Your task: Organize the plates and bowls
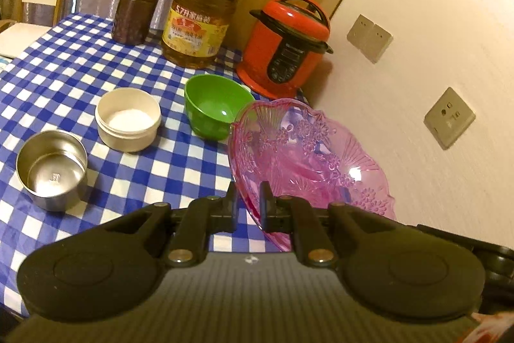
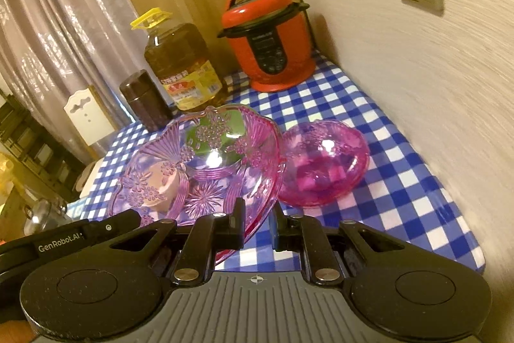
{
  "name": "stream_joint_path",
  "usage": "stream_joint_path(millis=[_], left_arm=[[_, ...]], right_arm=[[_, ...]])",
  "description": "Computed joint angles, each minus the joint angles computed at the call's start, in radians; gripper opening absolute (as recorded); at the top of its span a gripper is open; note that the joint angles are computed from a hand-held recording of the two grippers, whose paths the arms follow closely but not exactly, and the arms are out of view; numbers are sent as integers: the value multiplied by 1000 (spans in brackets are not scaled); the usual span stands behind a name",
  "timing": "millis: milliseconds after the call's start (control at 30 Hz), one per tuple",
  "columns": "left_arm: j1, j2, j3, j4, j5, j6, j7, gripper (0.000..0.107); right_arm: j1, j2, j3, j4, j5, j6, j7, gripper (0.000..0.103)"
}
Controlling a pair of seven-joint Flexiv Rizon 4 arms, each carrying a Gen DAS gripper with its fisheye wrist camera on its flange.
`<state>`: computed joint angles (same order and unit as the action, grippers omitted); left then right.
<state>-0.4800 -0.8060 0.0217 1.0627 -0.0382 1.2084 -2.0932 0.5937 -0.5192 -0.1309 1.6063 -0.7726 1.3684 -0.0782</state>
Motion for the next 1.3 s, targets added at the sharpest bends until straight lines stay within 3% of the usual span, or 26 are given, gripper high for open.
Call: stream_joint_path(millis=[733, 1300], left_arm=[[-24, -32, -32, -39, -4, -65, 64, 11], [-31, -121, -48, -159, -31, -142, 103, 11]], right_arm=[[-24, 76, -35, 157, -104, 75, 142, 15], [-66, 65, -9, 181, -85, 68, 149, 15]])
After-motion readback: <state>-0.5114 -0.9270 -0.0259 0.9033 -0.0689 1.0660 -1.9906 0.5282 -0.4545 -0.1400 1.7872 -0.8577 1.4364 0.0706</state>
